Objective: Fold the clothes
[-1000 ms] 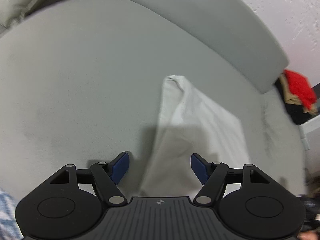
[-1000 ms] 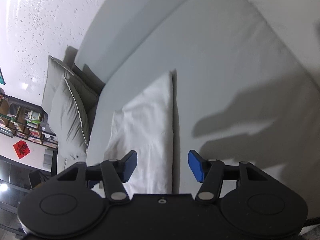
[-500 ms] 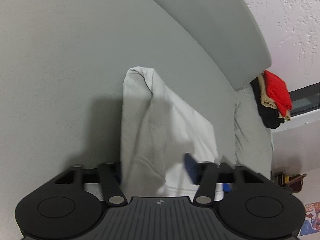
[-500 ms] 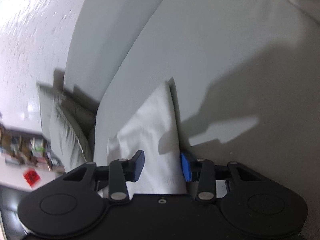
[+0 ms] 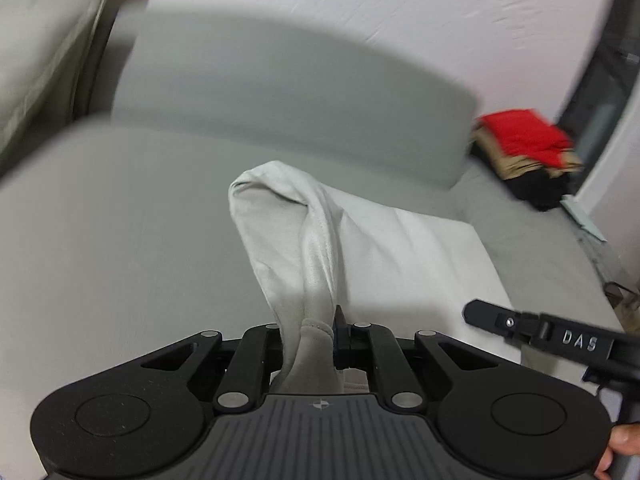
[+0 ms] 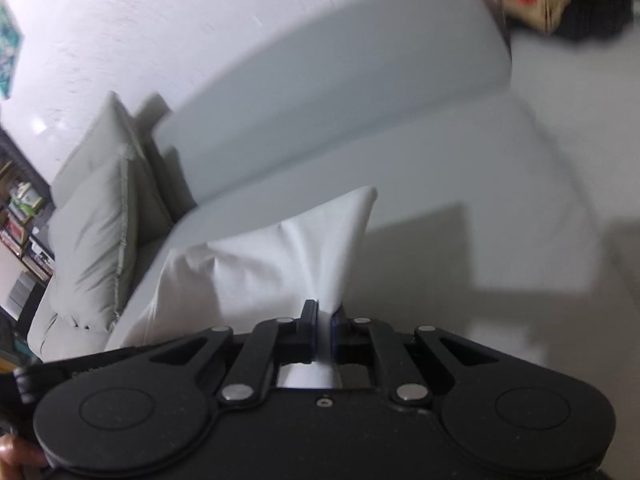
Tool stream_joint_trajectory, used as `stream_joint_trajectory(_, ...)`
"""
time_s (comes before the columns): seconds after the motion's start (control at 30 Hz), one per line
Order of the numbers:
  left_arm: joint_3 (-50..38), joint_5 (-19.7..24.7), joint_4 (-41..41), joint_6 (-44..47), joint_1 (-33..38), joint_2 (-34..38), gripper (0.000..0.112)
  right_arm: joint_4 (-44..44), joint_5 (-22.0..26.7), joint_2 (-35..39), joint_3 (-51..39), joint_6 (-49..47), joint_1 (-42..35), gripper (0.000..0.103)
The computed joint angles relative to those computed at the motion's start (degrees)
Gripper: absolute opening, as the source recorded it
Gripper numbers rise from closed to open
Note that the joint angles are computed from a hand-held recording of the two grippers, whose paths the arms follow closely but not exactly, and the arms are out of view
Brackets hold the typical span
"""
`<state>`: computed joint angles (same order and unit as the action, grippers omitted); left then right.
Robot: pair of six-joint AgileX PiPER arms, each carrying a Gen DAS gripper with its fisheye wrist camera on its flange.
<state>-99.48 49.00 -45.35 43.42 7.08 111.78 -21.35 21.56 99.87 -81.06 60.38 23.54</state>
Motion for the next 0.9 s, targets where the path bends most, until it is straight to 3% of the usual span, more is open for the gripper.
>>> stream_joint_trajectory(0.13,14.5,-5.8,-11.3,11.4,-2.9,-12.4,0.009,-22.9,1.4,-13.9,11.0,18.5,3.6,0.006)
stream_joint_trajectory(0.27,20.0,-8.8,-16.2,15.1,-9.3,-19.0,0.009,-44.9,10.3,-28.2,22.7,38.6,8.6,0.006)
stream_joint_trajectory(0.4,21.1,-11.7,-15.3,14.9,-19.2,-20.5,0.009,-47.4,20.4,-41.1,32.2,43.2,10.9,0.006)
stream_joint_trajectory(0.53,16.4,-13.2,-9.7,8.7,-29.5,-16.0,0.009,-44.5,27.0,-51.5,38.5,40.8,8.8,0.006)
stream_joint_trajectory(0.57,14.3,-13.1,-8.0,6.7,-31.7,-14.2,0.009,-42.9,26.3,-52.8,39.3,39.0,5.9,0.006)
stream_joint_trajectory(0.7,2.7,-11.9,-0.7,-3.5,-38.3,-4.8,0.009,-27.9,13.3,-54.9,41.0,23.0,-16.4,0.006)
stream_joint_trajectory(0.8,-9.5,-9.4,5.1,-11.7,-41.7,3.4,0.009,-11.5,2.3,-50.2,40.1,5.8,-33.3,0.006)
stream_joint_trajectory(0.9,-22.8,-5.4,8.6,-18.2,-43.1,11.1,0.009,4.6,-4.0,-43.2,36.9,-11.3,-43.4,0.006)
